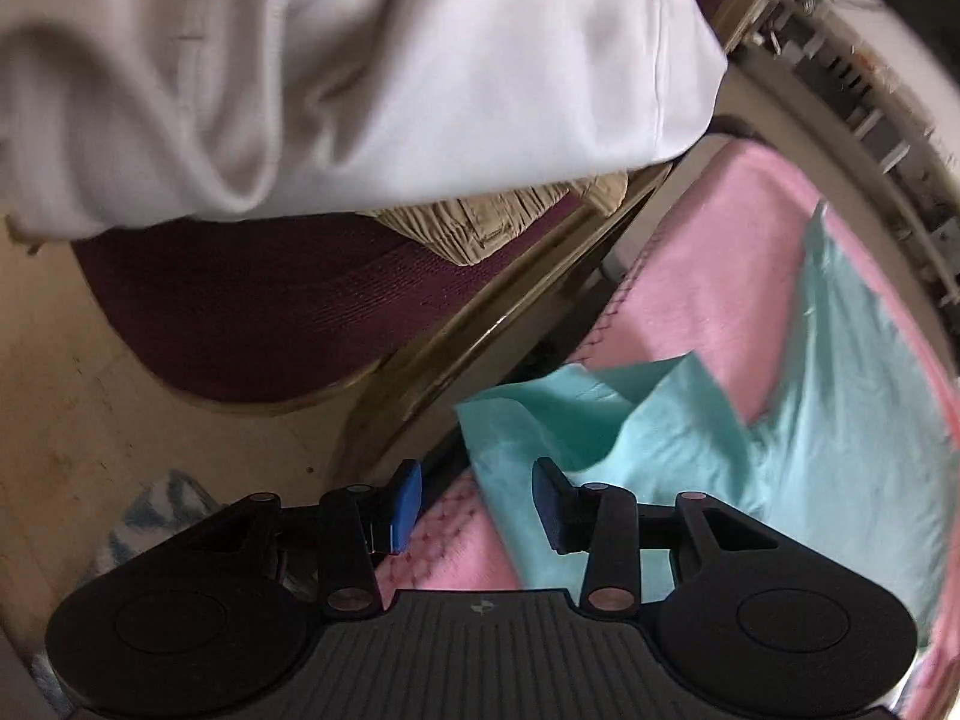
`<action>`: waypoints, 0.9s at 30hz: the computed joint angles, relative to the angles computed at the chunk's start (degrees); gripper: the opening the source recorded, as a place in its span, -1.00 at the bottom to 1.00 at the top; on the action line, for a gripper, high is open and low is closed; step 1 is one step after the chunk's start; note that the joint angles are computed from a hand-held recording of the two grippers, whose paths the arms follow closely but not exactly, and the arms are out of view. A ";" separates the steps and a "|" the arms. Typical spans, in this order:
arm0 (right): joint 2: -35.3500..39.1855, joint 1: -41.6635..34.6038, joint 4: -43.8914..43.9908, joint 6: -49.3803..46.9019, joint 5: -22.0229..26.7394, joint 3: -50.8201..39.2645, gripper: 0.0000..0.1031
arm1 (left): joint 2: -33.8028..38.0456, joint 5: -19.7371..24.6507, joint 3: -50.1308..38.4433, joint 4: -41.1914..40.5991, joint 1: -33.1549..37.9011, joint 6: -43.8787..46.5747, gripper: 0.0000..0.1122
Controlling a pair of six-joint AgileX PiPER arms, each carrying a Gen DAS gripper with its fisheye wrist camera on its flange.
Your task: Fold clothes
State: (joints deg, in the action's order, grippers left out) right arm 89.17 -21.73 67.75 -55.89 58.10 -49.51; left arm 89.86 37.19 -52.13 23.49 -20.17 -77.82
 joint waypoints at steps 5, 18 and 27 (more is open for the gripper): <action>-2.24 1.13 0.43 -3.92 -1.43 1.30 -0.02 | 4.15 3.23 -3.46 6.56 -2.11 -5.25 -0.33; -1.95 1.53 -2.09 -1.31 -4.35 1.40 0.05 | 0.78 -4.91 1.56 7.56 -0.92 -10.76 -0.83; -3.08 0.44 -2.80 -1.72 -7.22 2.27 0.10 | -1.64 13.72 0.83 29.73 -16.90 -30.06 -1.00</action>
State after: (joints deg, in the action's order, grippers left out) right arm 86.09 -21.29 64.95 -57.62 50.89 -47.24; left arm 88.22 50.90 -51.30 53.22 -37.07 -107.89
